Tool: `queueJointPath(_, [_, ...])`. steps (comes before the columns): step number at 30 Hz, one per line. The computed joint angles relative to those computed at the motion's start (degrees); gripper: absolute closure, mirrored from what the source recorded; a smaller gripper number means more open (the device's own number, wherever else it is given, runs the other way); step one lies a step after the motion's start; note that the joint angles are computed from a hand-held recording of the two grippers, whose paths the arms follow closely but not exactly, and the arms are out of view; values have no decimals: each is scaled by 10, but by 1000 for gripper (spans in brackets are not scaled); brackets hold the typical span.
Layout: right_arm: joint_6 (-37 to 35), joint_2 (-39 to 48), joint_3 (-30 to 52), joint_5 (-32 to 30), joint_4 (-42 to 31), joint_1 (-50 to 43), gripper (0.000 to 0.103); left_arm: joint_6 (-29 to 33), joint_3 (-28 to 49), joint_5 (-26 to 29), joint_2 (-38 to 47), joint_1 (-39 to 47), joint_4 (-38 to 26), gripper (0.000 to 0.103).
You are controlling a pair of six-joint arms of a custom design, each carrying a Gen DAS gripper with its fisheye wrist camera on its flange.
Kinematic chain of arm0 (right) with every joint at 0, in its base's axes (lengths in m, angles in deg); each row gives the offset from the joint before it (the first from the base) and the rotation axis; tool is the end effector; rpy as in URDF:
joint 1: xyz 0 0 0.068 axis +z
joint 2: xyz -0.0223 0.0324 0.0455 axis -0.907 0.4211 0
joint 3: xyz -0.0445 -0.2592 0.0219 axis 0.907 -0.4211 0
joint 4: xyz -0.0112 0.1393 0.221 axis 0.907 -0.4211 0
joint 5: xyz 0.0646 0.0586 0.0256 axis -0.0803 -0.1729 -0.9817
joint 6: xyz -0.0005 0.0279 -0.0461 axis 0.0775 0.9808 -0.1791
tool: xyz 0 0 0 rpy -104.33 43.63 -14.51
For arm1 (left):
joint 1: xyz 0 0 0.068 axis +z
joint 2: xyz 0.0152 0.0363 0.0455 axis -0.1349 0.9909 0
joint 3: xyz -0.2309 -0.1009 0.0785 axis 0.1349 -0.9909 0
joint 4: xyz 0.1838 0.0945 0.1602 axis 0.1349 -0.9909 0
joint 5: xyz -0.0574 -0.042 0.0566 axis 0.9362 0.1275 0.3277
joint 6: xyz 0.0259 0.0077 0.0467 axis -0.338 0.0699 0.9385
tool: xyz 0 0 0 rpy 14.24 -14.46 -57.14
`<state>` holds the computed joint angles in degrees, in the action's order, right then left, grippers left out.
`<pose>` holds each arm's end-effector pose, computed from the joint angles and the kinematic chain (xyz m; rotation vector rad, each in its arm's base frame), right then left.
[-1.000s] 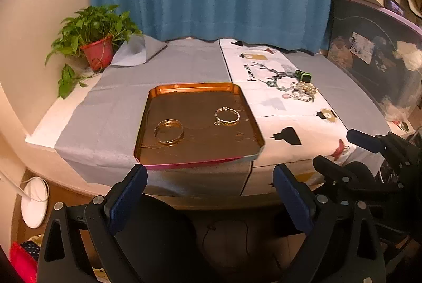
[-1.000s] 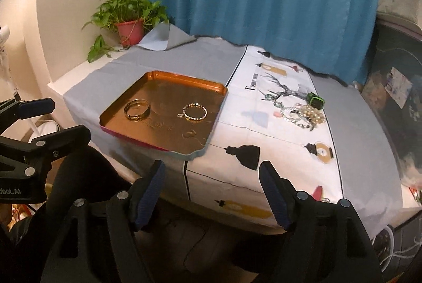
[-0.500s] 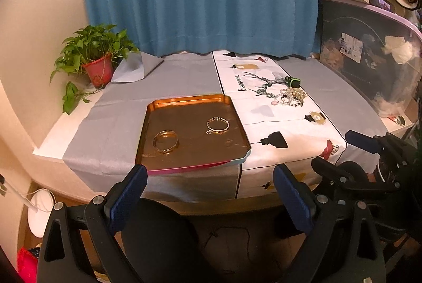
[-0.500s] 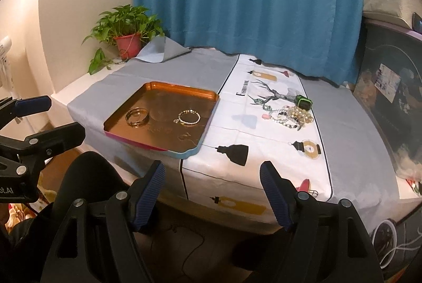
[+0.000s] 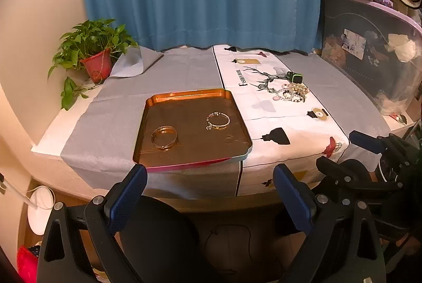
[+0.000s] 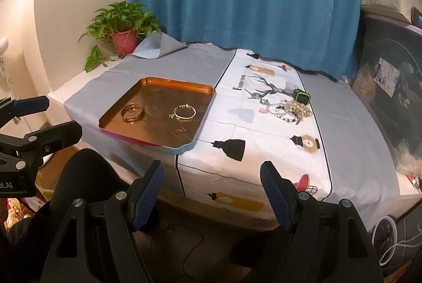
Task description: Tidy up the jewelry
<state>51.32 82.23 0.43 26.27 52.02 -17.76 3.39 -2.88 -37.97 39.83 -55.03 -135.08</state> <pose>0.2240 0.2373 0.2077 -0.8320 2.1430 0.3263 0.1352 -0.1094 0.2221 -0.4031 2.2712 0.2224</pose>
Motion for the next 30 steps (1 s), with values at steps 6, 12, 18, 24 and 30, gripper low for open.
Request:
queueJointPath(6, [1, 24, 12, -2, -2, -7, 28, 29, -12, 21, 4, 29, 33, 8])
queueJointPath(12, [6, 55, 26, -9, -4, -23, 27, 64, -27, 53, 20, 65, 78, 8])
queueJointPath(18, [13, 87, 40, -20, 2, -47, 27, 107, -36, 87, 40, 112, 124, 8])
queueJointPath(24, [21, 123, 59, -36, 19, -95, 27, 149, -35, 115, 60, 161, 162, 8])
queueJointPath(30, [33, 204, 136, -47, 15, -158, 27, 198, -32, 156, 107, 226, 214, 8])
